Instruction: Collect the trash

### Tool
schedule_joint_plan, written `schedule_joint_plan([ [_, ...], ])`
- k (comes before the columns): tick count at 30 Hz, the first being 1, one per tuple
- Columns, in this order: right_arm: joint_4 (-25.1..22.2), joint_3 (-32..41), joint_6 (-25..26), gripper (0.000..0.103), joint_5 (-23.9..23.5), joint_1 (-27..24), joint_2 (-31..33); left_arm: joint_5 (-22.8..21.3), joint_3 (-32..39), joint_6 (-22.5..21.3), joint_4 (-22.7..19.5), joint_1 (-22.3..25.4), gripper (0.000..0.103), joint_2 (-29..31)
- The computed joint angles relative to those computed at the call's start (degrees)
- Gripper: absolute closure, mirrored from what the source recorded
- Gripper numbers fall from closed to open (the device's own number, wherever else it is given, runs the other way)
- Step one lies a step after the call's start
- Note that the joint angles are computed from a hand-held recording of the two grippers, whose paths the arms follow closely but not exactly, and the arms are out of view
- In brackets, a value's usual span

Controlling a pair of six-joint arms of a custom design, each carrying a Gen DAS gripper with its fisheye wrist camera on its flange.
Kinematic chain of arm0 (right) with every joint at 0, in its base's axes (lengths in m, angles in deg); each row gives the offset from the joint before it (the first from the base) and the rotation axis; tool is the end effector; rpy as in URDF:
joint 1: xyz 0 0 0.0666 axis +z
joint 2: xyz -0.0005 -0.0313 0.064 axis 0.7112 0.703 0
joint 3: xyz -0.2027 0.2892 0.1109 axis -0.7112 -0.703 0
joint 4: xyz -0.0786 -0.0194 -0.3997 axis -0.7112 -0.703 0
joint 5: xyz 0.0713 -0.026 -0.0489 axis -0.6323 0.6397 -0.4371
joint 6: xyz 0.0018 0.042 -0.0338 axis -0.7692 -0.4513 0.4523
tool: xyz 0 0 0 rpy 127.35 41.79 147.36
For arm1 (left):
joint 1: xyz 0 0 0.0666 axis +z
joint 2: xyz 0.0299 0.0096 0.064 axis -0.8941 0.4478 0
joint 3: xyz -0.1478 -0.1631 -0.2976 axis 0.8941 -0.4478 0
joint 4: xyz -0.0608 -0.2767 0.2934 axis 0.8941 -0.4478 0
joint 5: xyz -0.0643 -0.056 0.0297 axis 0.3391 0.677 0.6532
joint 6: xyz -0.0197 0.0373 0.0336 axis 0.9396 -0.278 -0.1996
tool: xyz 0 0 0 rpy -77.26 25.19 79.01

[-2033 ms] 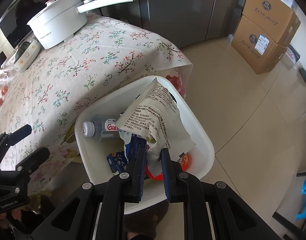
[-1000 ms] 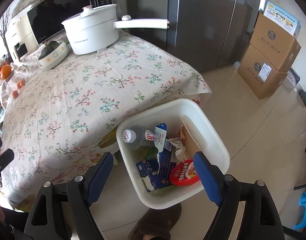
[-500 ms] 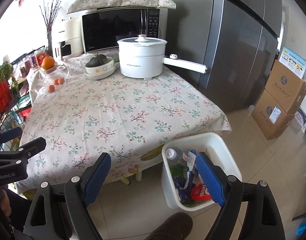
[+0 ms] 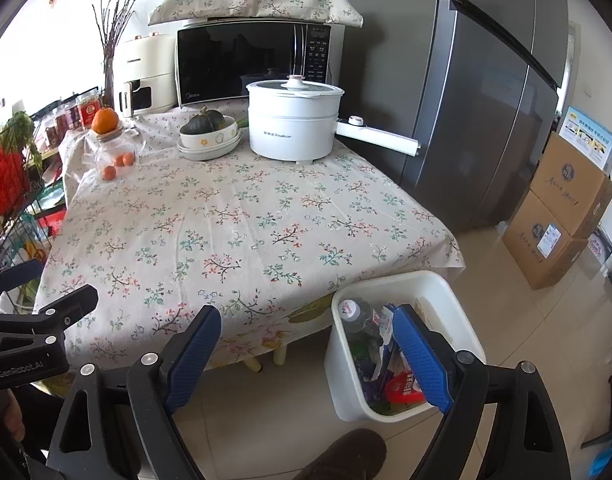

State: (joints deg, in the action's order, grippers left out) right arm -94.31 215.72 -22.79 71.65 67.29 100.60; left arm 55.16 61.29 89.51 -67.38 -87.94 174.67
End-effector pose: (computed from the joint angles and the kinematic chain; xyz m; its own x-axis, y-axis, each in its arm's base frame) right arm 0.6090 0.2373 0.5098 -0.6494 -0.1921 -0.7358 -0.1849 0.9784 -0.0923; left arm 0.5985 -0.2607 0.4998 -0.7192 -0.0590 -0.6922 -0.0791 0.9969 -0.0028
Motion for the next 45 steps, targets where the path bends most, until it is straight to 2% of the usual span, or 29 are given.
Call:
schedule_joint_plan([
  [45, -0.8, 0.9, -2.4, 0.013, 0.7, -0.5, 0.7, 0.9, 0.1, 0.7, 1.1, -0.4, 0.002, 0.0],
])
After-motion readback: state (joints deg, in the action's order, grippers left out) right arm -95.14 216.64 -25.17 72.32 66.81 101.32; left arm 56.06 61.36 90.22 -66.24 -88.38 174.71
